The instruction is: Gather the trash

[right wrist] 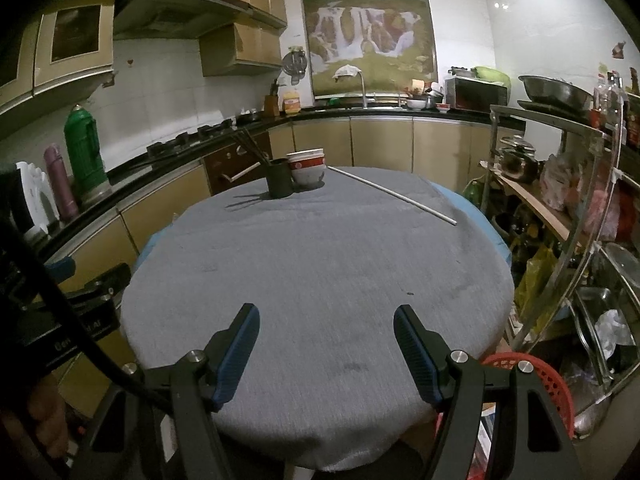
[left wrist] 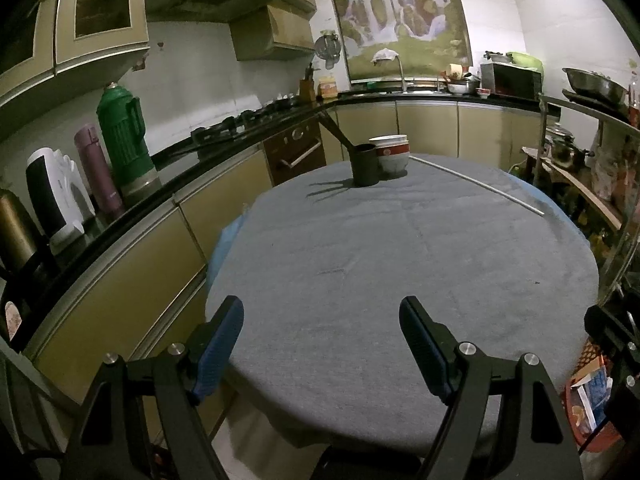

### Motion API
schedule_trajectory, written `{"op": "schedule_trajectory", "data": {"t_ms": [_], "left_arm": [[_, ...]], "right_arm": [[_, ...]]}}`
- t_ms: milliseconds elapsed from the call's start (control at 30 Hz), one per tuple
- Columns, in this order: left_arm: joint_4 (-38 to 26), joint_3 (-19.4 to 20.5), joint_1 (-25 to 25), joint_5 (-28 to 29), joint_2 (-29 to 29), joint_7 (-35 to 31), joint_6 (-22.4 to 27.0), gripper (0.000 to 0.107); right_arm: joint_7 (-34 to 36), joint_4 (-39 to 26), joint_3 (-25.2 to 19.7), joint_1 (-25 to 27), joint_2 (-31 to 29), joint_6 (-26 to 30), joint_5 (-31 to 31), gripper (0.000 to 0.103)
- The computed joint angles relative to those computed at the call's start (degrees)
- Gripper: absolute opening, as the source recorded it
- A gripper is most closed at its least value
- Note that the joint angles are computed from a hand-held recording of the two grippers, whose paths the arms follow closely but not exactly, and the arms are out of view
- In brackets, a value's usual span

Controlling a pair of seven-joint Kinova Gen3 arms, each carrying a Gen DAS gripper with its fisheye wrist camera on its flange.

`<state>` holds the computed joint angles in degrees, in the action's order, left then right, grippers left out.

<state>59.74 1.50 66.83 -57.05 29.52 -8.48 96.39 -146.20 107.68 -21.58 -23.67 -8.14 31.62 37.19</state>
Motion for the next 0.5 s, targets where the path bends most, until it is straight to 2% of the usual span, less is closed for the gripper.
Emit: {"op": "schedule_trajectory", "data": {"t_ms": [500], "left_arm": [[2.28, 0.63, -1.85, 0.65, -1.33, 1.20, -1.97, 0.081]], "right_arm": [[-0.30, -2.50, 1.19, -1.97, 2.29, 1.15, 2.26, 0.073]]}}
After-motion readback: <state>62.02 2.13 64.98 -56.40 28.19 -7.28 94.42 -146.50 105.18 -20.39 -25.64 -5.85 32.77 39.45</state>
